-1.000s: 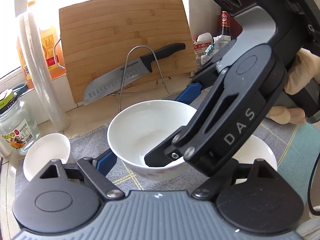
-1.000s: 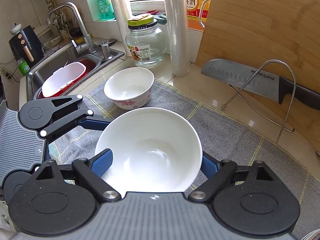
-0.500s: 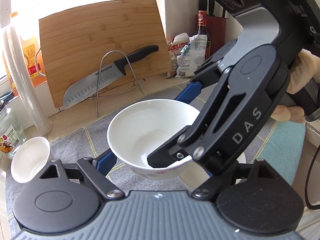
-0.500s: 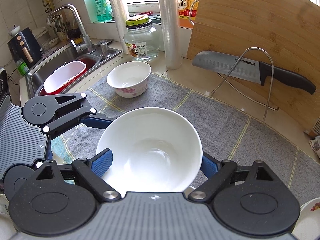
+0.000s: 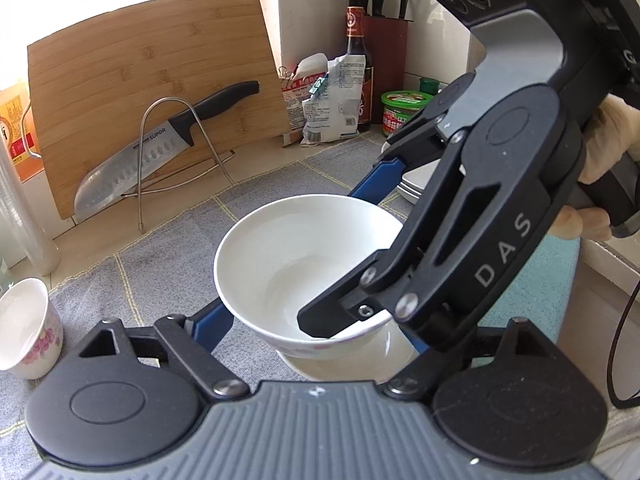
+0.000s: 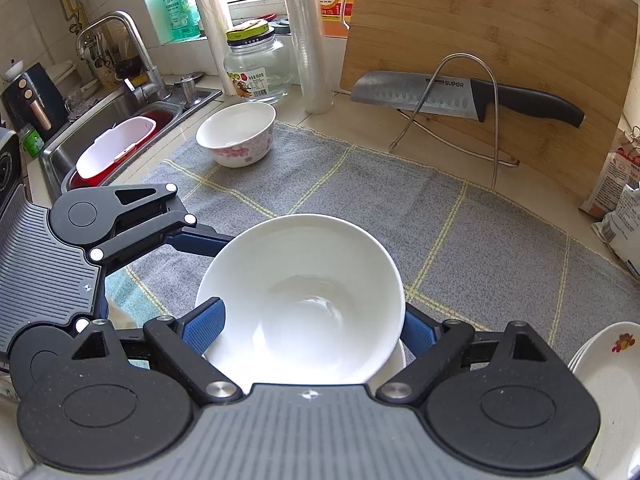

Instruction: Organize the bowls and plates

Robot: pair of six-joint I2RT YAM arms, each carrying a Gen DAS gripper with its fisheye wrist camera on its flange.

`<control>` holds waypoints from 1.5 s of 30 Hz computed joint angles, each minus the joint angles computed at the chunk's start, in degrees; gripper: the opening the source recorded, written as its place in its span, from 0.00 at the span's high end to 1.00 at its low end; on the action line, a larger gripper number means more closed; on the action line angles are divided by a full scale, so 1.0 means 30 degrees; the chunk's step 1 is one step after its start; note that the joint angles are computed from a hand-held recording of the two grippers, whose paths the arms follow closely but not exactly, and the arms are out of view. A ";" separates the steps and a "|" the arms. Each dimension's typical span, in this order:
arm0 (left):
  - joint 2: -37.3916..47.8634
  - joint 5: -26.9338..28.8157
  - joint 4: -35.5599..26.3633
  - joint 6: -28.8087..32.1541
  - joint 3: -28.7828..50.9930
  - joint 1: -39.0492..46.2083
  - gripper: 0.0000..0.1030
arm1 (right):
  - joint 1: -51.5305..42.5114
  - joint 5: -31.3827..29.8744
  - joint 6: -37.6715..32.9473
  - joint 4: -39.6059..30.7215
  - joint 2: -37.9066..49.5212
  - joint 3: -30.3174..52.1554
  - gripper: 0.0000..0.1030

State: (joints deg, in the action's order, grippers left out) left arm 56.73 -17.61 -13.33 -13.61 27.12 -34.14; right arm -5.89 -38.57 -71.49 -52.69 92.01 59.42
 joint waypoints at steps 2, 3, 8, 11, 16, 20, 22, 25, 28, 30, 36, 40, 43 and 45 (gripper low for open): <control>0.0320 0.0046 0.0084 -0.0085 0.0086 -0.0149 0.14 | -0.0194 0.0076 -0.0093 -0.0007 0.0126 -0.0039 0.08; 0.0400 0.0113 0.0137 -0.0111 0.0078 -0.0191 0.14 | -0.0271 0.0132 -0.0141 0.0010 0.0191 -0.0059 0.08; 0.1083 0.0469 0.0224 -0.0074 0.0237 -0.0224 0.14 | -0.0426 0.0461 -0.0233 0.0201 0.0544 -0.0198 0.08; 0.1305 0.0567 0.0159 -0.0103 0.0324 -0.0282 0.14 | -0.0480 0.0617 -0.0326 0.0344 0.0681 -0.0342 0.08; 0.1497 0.0528 0.0037 -0.0180 0.0399 -0.0398 0.14 | -0.0453 0.0759 -0.0324 0.0485 0.0936 -0.0381 0.08; 0.1611 0.0512 0.0040 -0.0145 0.0400 -0.0427 0.14 | -0.0412 0.0831 -0.0310 0.0665 0.0858 -0.0526 0.08; 0.1698 0.0549 -0.0005 -0.0138 0.0432 -0.0448 0.14 | -0.0414 0.0897 -0.0352 0.0706 0.0862 -0.0567 0.08; 0.1866 0.0673 0.0017 -0.0052 0.0502 -0.0402 0.14 | -0.0440 0.0989 -0.0380 0.0788 0.0915 -0.0586 0.08; 0.1928 0.0864 0.0178 -0.0014 0.0469 -0.0284 0.14 | -0.0462 0.1009 -0.0384 0.0798 0.0908 -0.0579 0.08; 0.1956 0.0895 0.0278 -0.0029 0.0422 -0.0297 0.14 | -0.0495 0.1025 -0.0421 0.0775 0.0922 -0.0563 0.08; 0.2038 0.1045 0.0540 0.0035 0.0300 -0.0207 0.12 | -0.0537 0.0919 -0.0484 0.0761 0.1019 -0.0514 0.01; 0.1975 0.0047 0.0683 0.0229 0.0128 -0.0716 0.07 | -0.0611 0.0717 -0.0643 0.0814 0.0786 -0.0628 0.00; 0.1381 0.0069 0.0551 0.0345 -0.0085 -0.0663 0.05 | -0.0631 0.0662 -0.0725 0.0740 0.0744 -0.0583 0.00; 0.0960 0.0182 0.0477 0.0302 -0.0273 -0.0510 0.04 | -0.0635 0.0620 -0.0739 0.0809 0.0658 -0.0664 0.00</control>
State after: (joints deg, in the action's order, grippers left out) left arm 59.61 -17.06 -11.90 -12.70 26.31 -35.67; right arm -7.79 -36.72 -73.70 -50.26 93.98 57.43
